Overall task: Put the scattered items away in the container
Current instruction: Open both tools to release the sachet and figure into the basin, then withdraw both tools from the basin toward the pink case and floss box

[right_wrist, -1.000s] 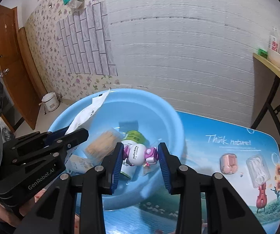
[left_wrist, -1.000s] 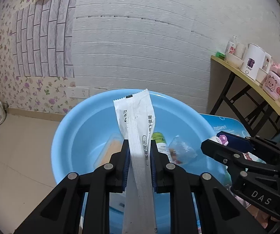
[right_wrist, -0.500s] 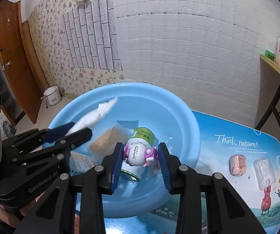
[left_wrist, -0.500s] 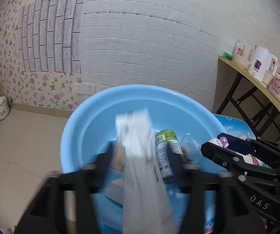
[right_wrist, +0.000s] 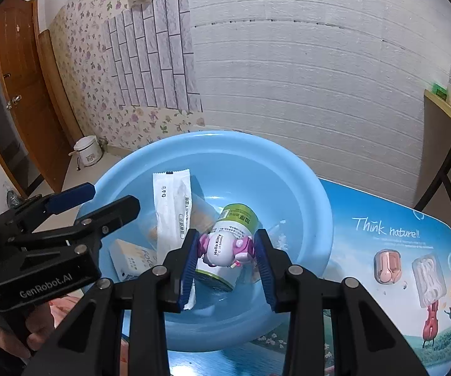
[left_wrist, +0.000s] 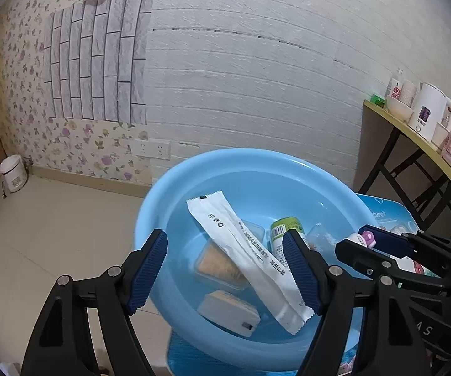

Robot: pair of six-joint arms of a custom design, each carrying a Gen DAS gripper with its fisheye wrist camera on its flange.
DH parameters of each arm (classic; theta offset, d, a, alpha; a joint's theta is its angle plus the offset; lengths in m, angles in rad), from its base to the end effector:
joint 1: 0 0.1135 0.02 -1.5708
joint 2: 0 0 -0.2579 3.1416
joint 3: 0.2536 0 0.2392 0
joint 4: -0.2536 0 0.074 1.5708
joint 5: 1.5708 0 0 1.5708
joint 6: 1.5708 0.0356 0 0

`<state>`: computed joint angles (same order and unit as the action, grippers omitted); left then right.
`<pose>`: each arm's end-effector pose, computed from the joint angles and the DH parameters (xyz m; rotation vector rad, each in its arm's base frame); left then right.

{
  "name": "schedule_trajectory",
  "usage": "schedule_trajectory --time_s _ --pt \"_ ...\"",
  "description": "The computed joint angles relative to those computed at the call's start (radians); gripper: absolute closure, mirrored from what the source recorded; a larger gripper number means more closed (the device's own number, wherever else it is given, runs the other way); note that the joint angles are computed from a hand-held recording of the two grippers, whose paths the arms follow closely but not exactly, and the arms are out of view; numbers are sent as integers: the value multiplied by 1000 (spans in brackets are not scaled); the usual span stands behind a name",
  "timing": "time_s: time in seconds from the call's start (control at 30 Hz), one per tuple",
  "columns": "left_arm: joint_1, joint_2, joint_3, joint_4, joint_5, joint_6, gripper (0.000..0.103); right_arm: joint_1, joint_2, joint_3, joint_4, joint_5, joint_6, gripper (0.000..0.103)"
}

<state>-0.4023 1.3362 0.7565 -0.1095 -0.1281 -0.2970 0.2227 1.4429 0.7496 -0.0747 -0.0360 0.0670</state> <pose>0.2511 -0.1019 0.2182 0.0507 2.2629 -0.2293 0.2751 0.0636 0.1914 -0.2003 2.3371 0.1855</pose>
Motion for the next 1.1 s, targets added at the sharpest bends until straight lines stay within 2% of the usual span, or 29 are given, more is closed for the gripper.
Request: schedule_trajectory --time_s 0.1,0.2,0.27,0.3,0.33,0.7,1.1 --pt "4 -10 -2 -4 -5 0 28 0 -8 -6 -2 -10 -6 66" --pt "10 -8 2 -10 -13 5 22 -10 -11 -2 -25 -41 -20 65" --pt "14 -13 -1 -11 -21 7 19 -11 -8 0 -31 -47 -25 48" --pt "19 -18 -3 -14 -23 7 18 -12 -17 -9 -24 -37 -19 36" --pt "25 -23 -4 -15 -22 8 17 -19 -31 -21 -12 -41 -13 34" --pt "-3 -48 3 -48 -54 -14 16 -109 -118 -93 2 -72 -19 34" --pt "-157 -43 56 -90 -152 -56 13 -378 -193 -150 -37 -182 -94 34"
